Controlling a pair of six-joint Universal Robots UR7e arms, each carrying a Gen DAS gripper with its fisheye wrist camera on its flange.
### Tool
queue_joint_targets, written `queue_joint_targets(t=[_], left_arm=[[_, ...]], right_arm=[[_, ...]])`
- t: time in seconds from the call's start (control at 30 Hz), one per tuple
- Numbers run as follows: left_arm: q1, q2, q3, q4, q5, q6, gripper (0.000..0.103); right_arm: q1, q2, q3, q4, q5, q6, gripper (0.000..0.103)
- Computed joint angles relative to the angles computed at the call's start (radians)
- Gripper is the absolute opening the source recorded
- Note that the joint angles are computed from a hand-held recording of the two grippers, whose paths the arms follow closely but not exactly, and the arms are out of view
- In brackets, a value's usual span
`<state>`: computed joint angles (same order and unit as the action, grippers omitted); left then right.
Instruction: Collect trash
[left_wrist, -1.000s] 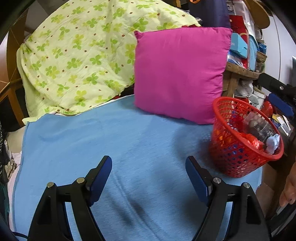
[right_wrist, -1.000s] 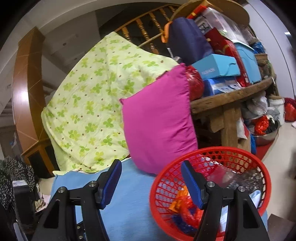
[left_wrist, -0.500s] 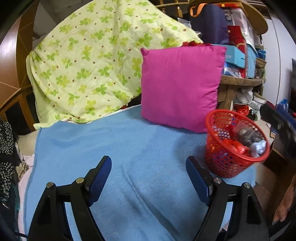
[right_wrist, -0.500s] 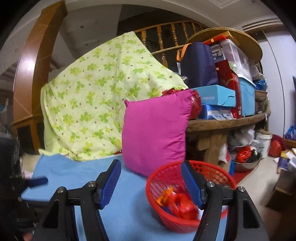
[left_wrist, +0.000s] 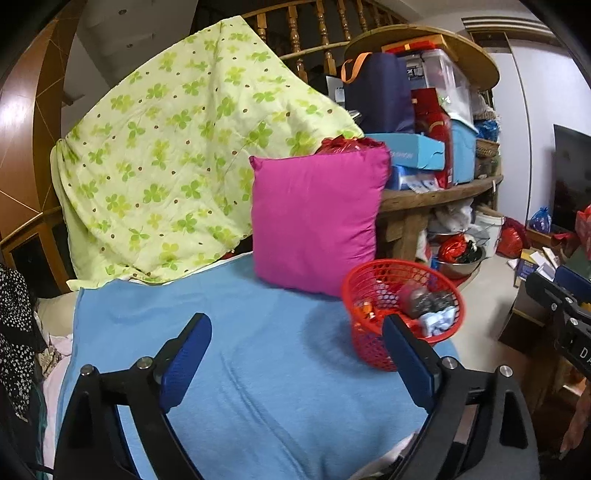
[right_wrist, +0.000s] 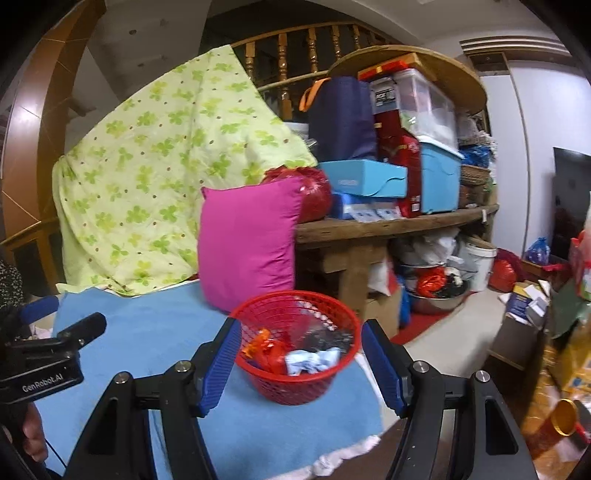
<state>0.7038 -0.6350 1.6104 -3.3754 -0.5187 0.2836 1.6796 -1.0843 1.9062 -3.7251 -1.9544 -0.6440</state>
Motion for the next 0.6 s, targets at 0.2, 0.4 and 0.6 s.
queue_joint_targets(t=[0.2,0.4,0.6], left_arm=[[-0.025,-0.026,0.04,0.069,0.004,-0.088,0.094],[-0.043,-0.051,0.087,0.085,0.024,-0.127,0.094],[-0.045,-0.081,0.13,0.09,0.032,-0.172,0.094]], right_arm=[[0.004,-0.071,0.04,0.089,0.009,0.05,0.071],[0.014,-0.089,0.06,0.136,-0.007,0.071,0.071],[0.03,-0.096,0.087,0.127,-0.026,0.062,0.071]])
